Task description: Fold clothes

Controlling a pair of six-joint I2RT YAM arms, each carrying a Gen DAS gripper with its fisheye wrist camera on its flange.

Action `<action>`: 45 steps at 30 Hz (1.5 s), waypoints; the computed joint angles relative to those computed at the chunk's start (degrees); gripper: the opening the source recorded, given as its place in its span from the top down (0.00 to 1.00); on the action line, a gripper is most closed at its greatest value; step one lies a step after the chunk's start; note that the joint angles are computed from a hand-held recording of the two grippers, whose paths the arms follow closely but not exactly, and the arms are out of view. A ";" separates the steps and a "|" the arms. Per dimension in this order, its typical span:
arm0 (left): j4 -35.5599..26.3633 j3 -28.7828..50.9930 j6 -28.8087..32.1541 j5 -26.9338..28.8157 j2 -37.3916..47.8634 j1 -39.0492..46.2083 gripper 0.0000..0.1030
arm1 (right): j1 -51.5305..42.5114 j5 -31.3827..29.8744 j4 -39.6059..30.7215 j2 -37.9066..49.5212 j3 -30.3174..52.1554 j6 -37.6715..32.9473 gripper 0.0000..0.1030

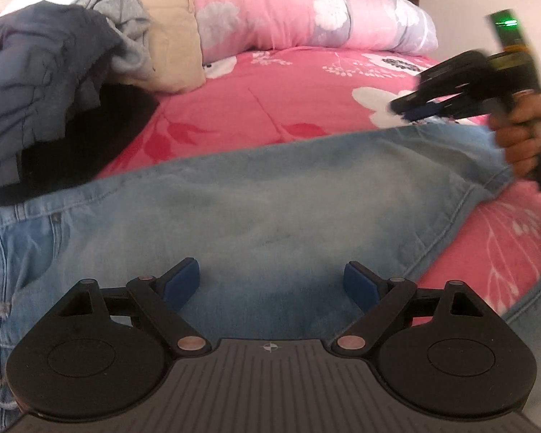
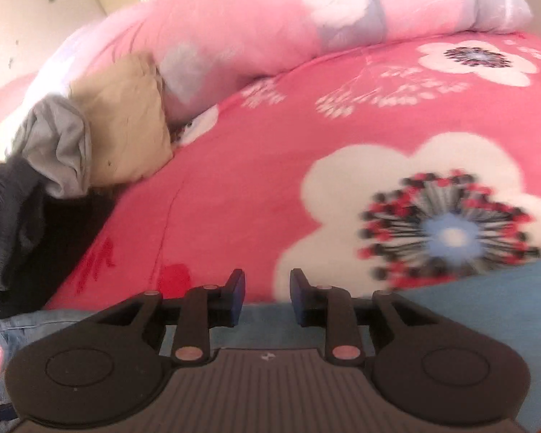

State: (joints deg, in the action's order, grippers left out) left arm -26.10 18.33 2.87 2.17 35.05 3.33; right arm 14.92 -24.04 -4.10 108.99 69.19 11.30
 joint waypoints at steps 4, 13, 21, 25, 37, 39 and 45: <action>-1.12 -0.40 -0.21 1.13 -1.50 0.97 0.12 | -10.50 -10.15 -5.56 -5.86 -5.23 -2.88 0.68; -0.21 -0.22 0.17 0.83 0.12 1.20 0.10 | -40.79 -4.36 -3.31 -8.19 -9.61 -4.06 0.70; -0.30 -0.18 -0.72 -0.61 0.27 0.26 0.09 | -53.30 -11.81 -5.96 -3.83 -6.14 4.70 0.63; -0.30 -0.20 -1.07 -0.81 0.37 0.10 0.09 | -51.92 -13.79 -5.40 -1.32 -5.36 7.09 0.63; 0.65 -2.00 -1.71 0.34 -1.93 1.03 0.08 | -43.59 -0.83 -1.68 -0.60 -3.55 4.44 0.97; 0.77 -1.98 -1.75 0.53 -1.84 1.06 0.08 | -40.95 1.06 -0.08 -5.24 -4.61 0.94 0.97; 1.01 -2.78 -2.05 0.66 -3.14 1.09 0.08 | -33.80 0.46 7.17 -19.89 -5.31 -10.41 0.99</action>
State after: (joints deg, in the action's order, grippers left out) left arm -25.10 15.54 0.82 2.83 31.91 4.42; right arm -18.88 -23.58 3.07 89.10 63.87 0.89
